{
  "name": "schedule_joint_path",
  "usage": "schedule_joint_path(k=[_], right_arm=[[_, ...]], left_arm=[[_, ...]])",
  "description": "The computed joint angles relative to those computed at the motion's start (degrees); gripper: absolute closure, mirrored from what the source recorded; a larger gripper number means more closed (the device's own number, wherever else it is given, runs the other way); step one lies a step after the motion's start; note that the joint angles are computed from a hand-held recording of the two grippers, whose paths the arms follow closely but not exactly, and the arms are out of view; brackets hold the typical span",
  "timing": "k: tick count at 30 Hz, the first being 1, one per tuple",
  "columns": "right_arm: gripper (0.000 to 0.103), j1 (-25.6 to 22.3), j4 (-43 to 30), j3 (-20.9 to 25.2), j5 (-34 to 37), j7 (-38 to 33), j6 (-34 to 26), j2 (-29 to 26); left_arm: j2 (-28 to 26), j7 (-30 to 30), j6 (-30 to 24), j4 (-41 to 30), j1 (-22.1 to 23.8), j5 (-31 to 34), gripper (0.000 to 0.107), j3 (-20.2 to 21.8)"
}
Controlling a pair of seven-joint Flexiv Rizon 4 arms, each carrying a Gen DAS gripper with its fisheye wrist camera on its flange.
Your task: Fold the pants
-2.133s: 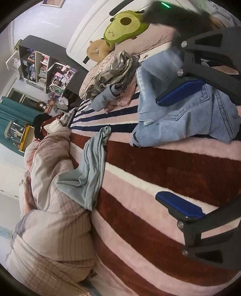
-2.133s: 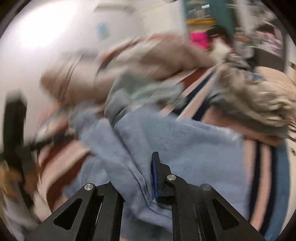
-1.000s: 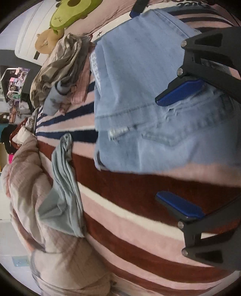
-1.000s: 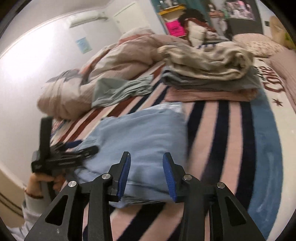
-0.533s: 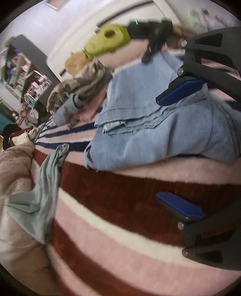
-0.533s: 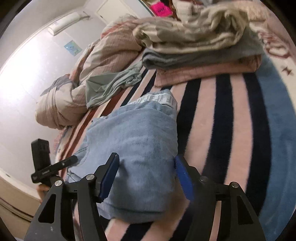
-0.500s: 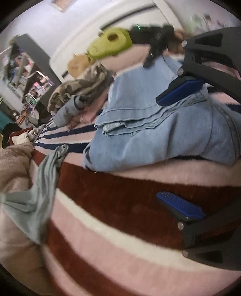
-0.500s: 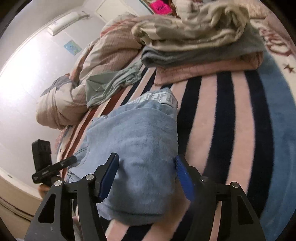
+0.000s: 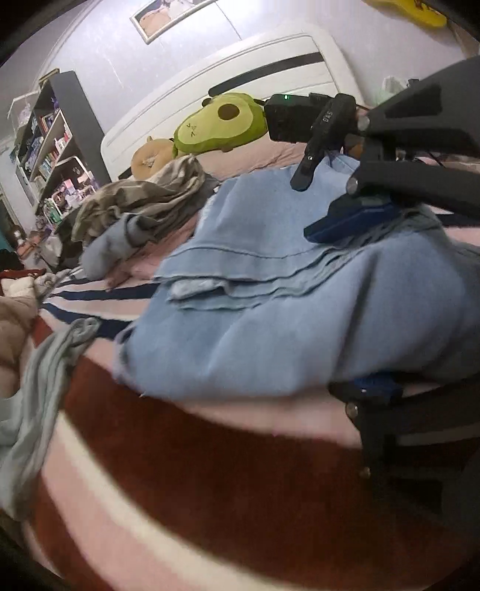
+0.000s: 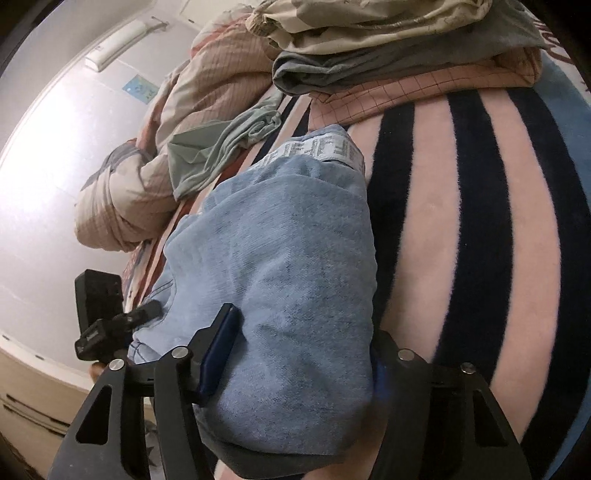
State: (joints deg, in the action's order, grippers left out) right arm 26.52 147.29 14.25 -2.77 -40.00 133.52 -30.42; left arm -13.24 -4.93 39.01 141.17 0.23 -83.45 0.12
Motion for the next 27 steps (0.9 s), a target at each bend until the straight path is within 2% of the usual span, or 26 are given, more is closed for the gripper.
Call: schedule_joint_path(k=[3, 9, 11, 13, 17, 19, 22, 25, 27], right_arm=[[0.060, 5.5, -0.1, -1.9, 5.9, -1.8, -1.5, 2.0], [0.076, 13.7, 1.6, -3.3, 16.0, -6.7, -2.9, 7.1], [0.078, 16.2, 2.6, -3.7, 19.7, -8.1, -3.7, 9.3], [0.080, 18.5, 3.5, -4.1, 23.3, -10.0, -3.9, 11.6], [0.080, 19.5, 5.7, -3.4, 29.1, -13.2, -2.1, 16.5], [0.080, 17.9, 6.3, -2.9, 30.1, -14.8, -2.1, 19.5], [0.081, 13.9, 5.7, -3.7, 29.0, -18.2, -6.9, 25.5], [0.081, 7.1, 4.9, -4.8, 21.9, -17.2, -10.5, 29.2], [0.081, 2.2, 3.9, -6.9, 14.8, -15.1, -12.2, 30.5]], left_arm=[[2.2, 2.0, 5.5, 1.6, -3.2, -3.4, 0.051, -1.1], [8.0, 2.1, 8.9, 3.5, -7.6, -6.5, 0.076, -1.7], [10.1, 1.8, 10.2, 3.8, -9.3, -6.6, 0.080, -2.0], [12.7, 1.4, 14.6, 4.0, -12.4, -6.9, 0.082, -3.4], [16.3, -1.1, 19.2, 2.5, -16.6, -6.6, 0.082, -4.5], [17.1, -2.9, 20.9, 0.6, -17.9, -4.9, 0.082, -4.9], [16.0, -8.1, 23.2, -4.5, -19.0, -0.1, 0.082, -5.5], [12.9, -11.9, 25.2, -11.4, -19.6, 5.4, 0.082, -6.4], [9.4, -17.4, 25.7, -17.4, -19.2, 11.3, 0.082, -7.1]])
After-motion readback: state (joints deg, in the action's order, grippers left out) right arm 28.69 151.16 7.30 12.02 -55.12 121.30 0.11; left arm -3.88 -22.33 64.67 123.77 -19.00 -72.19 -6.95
